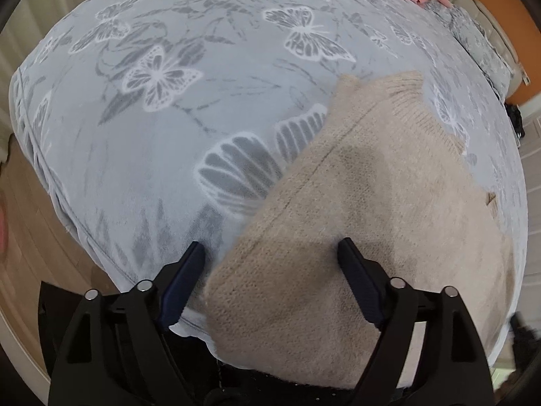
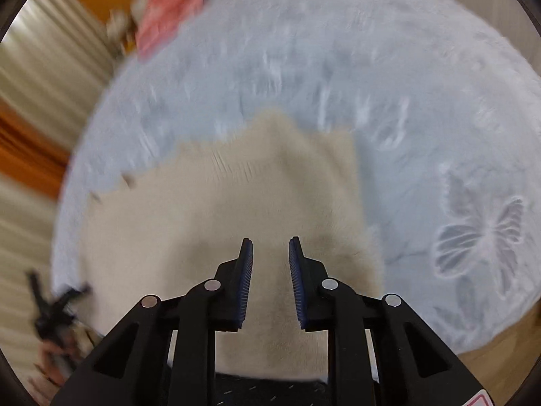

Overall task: Fold small clothes
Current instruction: 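Lift the hem and fold it toward the collar with both tools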

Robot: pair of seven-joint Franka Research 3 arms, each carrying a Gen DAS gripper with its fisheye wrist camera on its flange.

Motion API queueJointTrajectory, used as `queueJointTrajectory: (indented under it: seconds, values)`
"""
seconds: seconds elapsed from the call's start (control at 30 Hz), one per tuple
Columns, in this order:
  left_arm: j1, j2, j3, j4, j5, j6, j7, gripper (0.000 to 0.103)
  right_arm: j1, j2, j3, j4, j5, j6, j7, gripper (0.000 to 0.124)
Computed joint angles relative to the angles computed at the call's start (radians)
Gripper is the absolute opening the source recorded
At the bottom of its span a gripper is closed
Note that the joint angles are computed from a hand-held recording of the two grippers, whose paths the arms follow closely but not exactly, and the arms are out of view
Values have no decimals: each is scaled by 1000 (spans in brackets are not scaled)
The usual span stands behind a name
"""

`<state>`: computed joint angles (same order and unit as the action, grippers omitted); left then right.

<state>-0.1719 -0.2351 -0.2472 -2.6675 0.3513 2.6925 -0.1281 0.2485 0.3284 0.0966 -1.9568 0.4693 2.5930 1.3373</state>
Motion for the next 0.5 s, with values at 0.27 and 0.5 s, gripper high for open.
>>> queueJointTrajectory:
  seconds: [0.27,0.5]
  values:
    - [-3,-114,9,-198,-139,332,-98,87,-10,-24,57,37,107,-10,-39,17]
    - [-30,-30,24,-166,-209,370,-65,94,143,183,48,316,-56,-171,-62,17]
